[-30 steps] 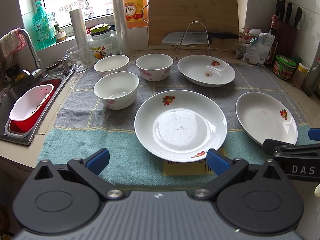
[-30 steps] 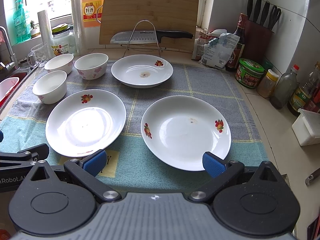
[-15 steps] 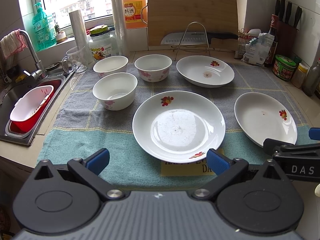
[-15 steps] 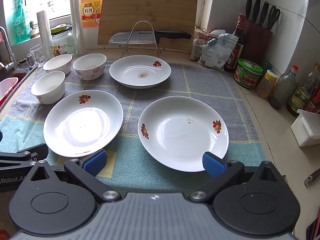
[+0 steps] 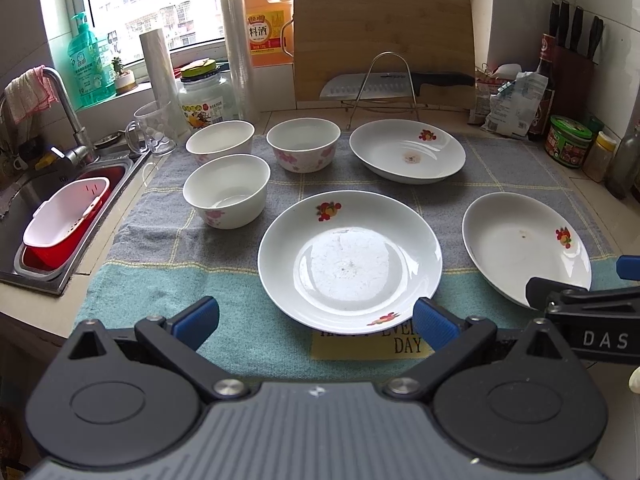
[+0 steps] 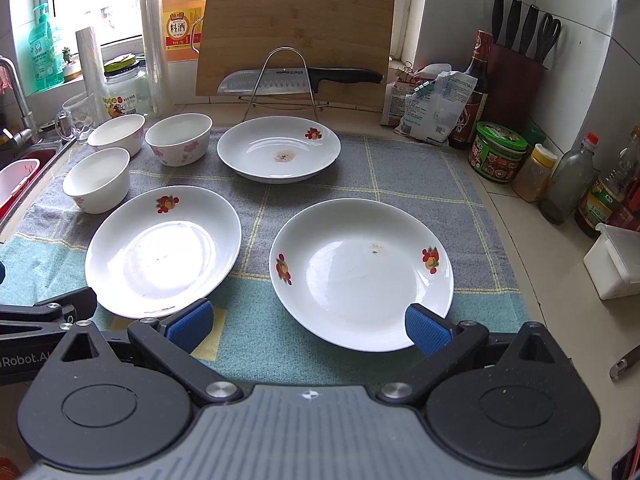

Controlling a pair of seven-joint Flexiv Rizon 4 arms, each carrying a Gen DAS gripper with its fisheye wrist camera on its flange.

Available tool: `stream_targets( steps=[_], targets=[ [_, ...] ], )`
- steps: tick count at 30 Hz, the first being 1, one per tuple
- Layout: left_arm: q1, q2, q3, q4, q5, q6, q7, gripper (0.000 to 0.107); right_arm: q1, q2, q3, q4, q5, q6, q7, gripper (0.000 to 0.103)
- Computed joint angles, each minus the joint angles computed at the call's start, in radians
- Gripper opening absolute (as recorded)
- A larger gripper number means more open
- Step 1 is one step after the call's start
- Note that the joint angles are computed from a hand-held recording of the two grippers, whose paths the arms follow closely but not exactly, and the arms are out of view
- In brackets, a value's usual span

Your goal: Organize plates and bowls

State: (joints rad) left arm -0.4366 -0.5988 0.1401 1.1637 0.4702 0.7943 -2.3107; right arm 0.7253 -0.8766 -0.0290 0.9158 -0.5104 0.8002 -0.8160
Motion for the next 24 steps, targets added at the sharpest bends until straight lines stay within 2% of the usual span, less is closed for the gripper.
stream_targets(
  steps=[6,14,19,22,24],
  targets=[
    [-0.014,-0.015,0.007,-0.023,0.015,0.016,-0.024,0.102,-0.015,0.021,-0.006,0.049,-0.01,0.058,-0.001,0.103],
    [0.004,-0.033,-0.013,-0.015,-0.04,0.12,-0.043,0.102,-0.056,0.057,-0.005,0.154,-0.022,0.218,-0.013,0.103],
    [-0.002,-0.053,-0.016,-0.031,-0.079,0.144,-0.004,0.102,-0.083,0.071,-0.007,0.212,-0.028,0.295,-0.043,0.103],
    [0.006,-0.057,-0.033,-0.012,-0.102,0.214,0.038,0.102,-0.1,0.07,-0.006,0.236,-0.028,0.335,-0.068,0.103],
    [-0.013,-0.065,-0.015,-0.02,-0.104,0.222,0.027,0.102,-0.116,0.066,0.003,0.246,-0.018,0.359,-0.09,0.103]
  ],
)
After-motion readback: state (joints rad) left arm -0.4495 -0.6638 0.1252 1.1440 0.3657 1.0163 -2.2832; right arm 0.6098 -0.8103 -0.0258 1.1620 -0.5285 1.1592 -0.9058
